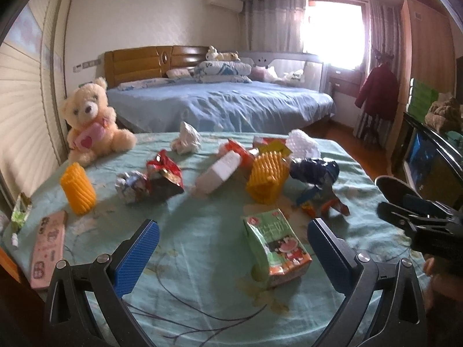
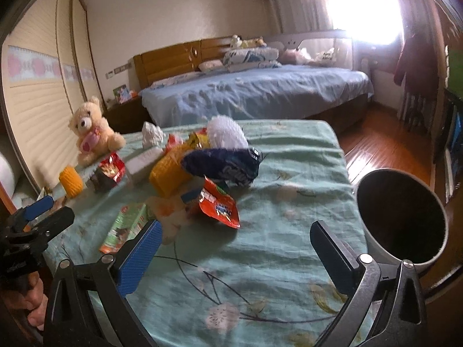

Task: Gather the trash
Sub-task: 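Grasp the green milk carton with the left tool while the right tool grasps the red snack wrapper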

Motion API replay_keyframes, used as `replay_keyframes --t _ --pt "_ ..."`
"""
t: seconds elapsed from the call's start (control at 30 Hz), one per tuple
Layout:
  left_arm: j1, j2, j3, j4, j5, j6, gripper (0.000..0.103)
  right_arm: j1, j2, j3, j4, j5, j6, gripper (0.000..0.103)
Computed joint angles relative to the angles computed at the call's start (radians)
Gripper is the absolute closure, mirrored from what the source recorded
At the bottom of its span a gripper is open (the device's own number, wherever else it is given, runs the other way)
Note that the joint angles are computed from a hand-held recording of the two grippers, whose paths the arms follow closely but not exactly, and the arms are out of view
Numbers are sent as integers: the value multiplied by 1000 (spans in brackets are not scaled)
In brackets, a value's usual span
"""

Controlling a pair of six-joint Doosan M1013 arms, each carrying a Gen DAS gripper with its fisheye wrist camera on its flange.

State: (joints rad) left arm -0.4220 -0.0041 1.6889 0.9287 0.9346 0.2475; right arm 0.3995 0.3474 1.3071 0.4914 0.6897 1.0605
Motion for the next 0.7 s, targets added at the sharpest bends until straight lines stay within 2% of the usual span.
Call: replay_keyframes --t 0.13,0.27,0.33,0.53,0.7 --pt "8 16 -9 -49 -29 53 1 -3 42 -49 -9 85 -26 24" --pt "19 34 -18 -116 -52 116 1 -6 73 -83 -13 139 -45 34" --pt "28 43 -26 -149 -59 148 1 -8 85 -99 -9 164 -56 38" --pt "52 79 -52 -202 -61 204 2 -8 110 -134 5 207 -84 41" --pt "71 106 -77 -242 -38 236 8 -4 135 -171 -2 251 -79 47"
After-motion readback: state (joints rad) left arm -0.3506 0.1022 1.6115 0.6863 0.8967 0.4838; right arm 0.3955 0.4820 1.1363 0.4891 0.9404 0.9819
